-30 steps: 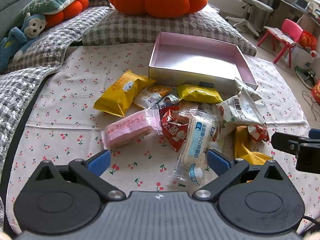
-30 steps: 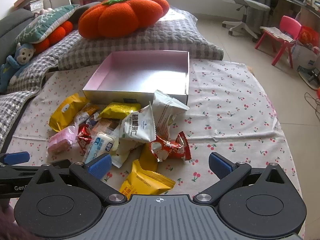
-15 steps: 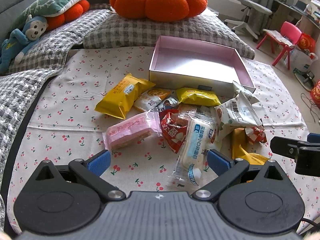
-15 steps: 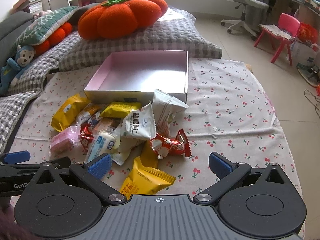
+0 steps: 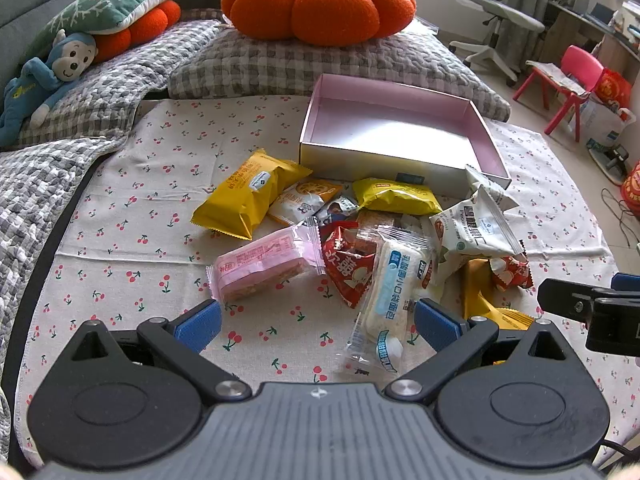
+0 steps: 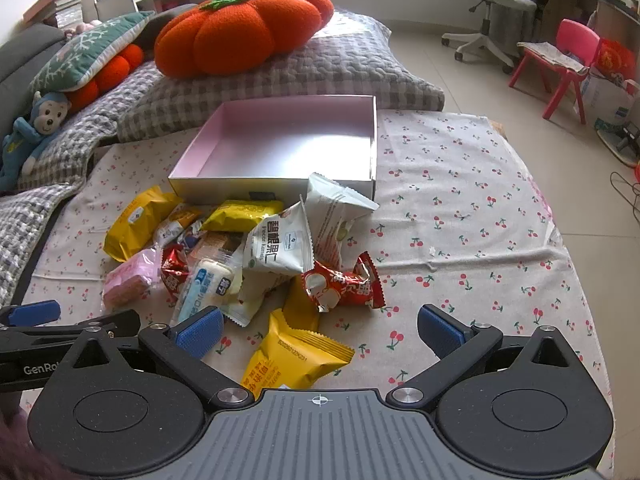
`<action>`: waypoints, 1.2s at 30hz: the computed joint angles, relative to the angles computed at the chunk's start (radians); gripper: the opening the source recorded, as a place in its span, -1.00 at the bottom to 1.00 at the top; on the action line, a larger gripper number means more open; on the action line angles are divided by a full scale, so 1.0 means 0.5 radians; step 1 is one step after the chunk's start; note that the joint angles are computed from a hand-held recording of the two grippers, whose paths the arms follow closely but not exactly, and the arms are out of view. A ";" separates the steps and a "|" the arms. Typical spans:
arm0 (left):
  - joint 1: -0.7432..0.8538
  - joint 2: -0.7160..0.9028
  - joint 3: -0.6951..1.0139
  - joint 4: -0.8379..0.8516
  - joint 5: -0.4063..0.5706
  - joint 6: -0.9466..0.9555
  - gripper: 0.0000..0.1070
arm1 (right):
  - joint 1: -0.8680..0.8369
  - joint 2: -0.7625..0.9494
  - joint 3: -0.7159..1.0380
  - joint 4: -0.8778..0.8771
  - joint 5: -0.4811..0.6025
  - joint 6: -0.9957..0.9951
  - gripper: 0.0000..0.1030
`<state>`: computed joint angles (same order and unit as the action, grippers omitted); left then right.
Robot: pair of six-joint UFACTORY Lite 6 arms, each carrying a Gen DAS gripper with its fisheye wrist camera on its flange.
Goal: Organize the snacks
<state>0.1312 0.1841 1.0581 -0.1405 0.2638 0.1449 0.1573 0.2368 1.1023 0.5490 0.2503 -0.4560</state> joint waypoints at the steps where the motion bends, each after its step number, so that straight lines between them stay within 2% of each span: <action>1: 0.001 -0.001 0.002 0.001 0.002 -0.003 0.92 | 0.000 0.000 -0.001 -0.001 -0.002 0.001 1.00; 36: 0.022 -0.036 -0.040 -0.059 -0.014 0.072 0.92 | -0.011 0.014 0.018 -0.061 0.008 0.091 1.00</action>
